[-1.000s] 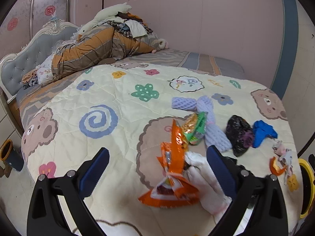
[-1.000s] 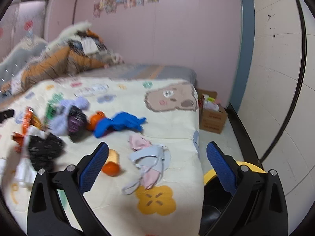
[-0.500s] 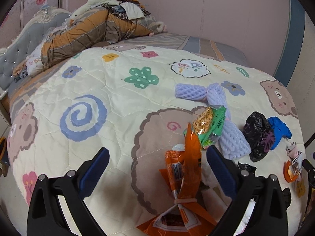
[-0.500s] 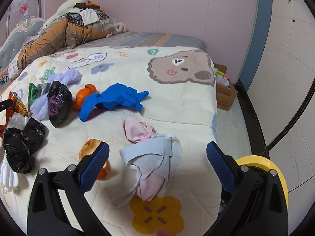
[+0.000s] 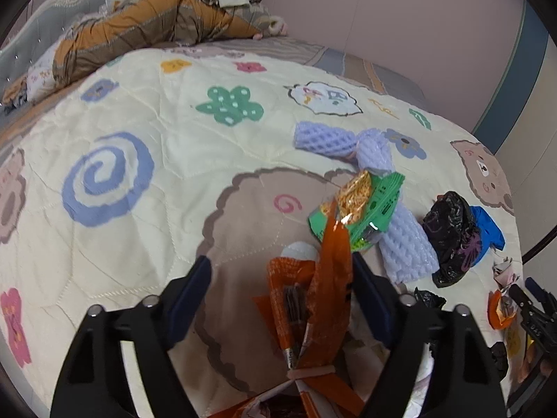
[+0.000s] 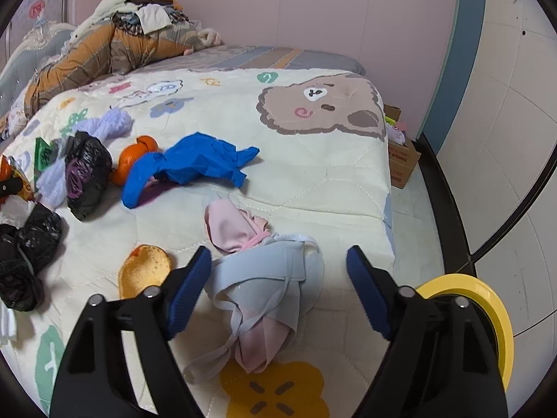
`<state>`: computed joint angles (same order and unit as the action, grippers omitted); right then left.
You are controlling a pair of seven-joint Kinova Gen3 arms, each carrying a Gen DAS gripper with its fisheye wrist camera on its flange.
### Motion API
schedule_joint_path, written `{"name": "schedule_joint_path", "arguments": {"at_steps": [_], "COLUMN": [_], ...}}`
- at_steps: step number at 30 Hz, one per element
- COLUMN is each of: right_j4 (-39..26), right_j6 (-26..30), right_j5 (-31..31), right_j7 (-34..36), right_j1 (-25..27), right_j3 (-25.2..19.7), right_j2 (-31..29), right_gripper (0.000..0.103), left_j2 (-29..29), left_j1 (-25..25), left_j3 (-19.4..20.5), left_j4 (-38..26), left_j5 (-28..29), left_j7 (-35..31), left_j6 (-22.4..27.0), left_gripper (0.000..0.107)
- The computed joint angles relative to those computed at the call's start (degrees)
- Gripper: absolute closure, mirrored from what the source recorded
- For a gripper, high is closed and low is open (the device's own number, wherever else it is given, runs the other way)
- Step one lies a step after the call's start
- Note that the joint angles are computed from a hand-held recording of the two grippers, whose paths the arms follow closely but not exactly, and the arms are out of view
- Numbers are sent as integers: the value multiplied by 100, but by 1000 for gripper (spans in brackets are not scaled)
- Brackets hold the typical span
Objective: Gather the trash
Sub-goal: 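Grasp the orange snack wrapper with the left tool while the right tool grasps the pink-blue cloth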
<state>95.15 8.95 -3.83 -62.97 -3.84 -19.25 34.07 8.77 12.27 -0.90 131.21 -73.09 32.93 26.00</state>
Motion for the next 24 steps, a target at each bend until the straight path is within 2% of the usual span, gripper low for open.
{"name": "schedule_joint_path", "arguments": {"at_steps": [1, 3, 4, 6, 8, 11, 14, 19, 24], "right_j4": [-28, -71, -86, -112, -158, -51, 28, -77, 133], "right_j6": [30, 87, 112, 179, 291, 202, 152, 494, 435], "right_j5": [8, 31, 50, 73, 86, 111, 72, -323, -819], "right_j7": [-41, -69, -94, -129, -104, -74, 28, 380, 951], "right_j1": [-101, -202, -282, -374, -384, -436, -235, 508, 1157], "right_j3": [113, 212, 297, 389, 378, 416, 193, -541, -1121], "right_j2": [13, 37, 42, 55, 77, 22, -30, -36, -226], "right_gripper": [35, 43, 46, 60, 69, 79, 87, 90, 91], "left_j2": [16, 55, 74, 75, 52, -70, -263, -655, -956], "left_j1": [-32, -29, -17, 1, 9, 70, 132, 211, 341], "left_j3": [-27, -55, -67, -95, -60, 61, 272, 633, 958], "left_j4": [24, 48, 58, 113, 145, 228, 350, 495, 476], "left_j5": [-73, -196, -281, -525, -639, -836, -959, -804, -374], "left_j7": [52, 149, 226, 495, 675, 966, 1257, 1361, 1046], "left_j6": [-115, -190, -213, -282, -243, -41, 307, 898, 1466], "left_gripper": [46, 63, 66, 76, 81, 83, 83, 83, 83]}}
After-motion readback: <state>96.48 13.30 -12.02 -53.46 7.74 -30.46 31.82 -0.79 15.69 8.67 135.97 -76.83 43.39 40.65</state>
